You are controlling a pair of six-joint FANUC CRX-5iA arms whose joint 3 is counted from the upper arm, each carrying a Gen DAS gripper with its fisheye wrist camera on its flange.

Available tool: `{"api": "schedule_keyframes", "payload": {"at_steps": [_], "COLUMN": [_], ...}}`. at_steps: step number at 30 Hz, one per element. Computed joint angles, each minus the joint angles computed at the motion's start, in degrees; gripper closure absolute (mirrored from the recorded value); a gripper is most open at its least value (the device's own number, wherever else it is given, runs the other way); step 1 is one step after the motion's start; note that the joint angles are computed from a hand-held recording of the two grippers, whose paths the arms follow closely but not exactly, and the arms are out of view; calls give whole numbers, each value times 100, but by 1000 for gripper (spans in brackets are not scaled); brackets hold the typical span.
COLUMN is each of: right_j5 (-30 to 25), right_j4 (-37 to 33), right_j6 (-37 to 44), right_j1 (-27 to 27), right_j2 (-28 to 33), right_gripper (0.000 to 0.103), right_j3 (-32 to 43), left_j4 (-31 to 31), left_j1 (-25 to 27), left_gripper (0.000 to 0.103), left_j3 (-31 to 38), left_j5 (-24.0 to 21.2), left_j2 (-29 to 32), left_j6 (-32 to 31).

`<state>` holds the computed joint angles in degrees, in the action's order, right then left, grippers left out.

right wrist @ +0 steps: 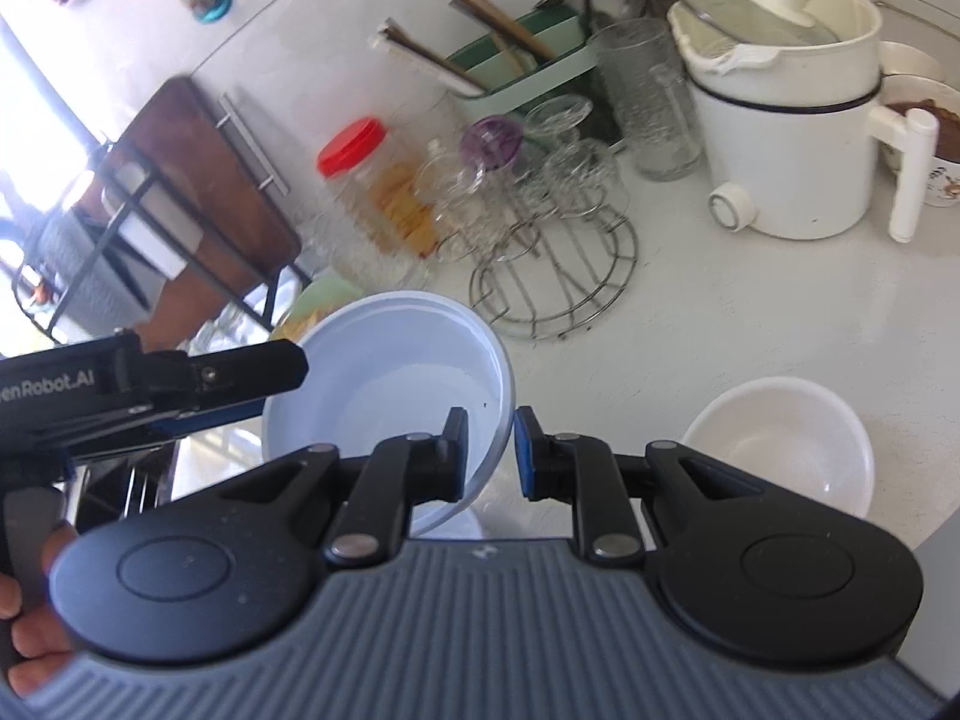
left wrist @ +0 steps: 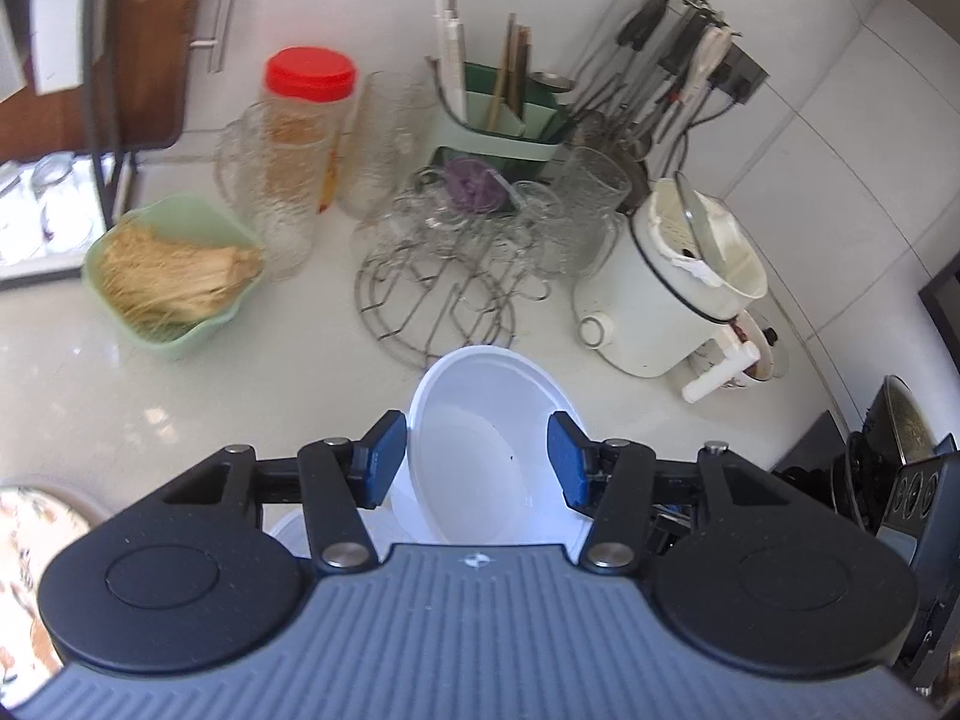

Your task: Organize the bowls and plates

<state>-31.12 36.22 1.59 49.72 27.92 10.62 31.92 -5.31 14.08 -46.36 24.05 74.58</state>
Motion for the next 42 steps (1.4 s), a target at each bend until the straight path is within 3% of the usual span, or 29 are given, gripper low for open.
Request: {"api": "schedule_keyframes", "payload": {"at_steps": [8,20,29,42], "right_j5": [-390,-1038,-1561,-1720], "right_j4": [-1113,-1834,-2040,-1981], "right_j6": [1257,1987,2294,2396], "right_j1": [71,180,265,331], "right_j2": [337,772,1126,1225], "right_gripper": [84,83,82,81], "right_j3": [735,1531,2100,2261], "left_j4": [-108,-560,-571,-461], "left_j1": [185,337,492,605], "left_gripper": [46,46,46,46], "left_j3": [-383,-446,-508,-684], "left_j5": [-31,-272,-497,-538], "left_j2": [-207,-155,-29,-61], "left_j6": [353,692,561,664]}}
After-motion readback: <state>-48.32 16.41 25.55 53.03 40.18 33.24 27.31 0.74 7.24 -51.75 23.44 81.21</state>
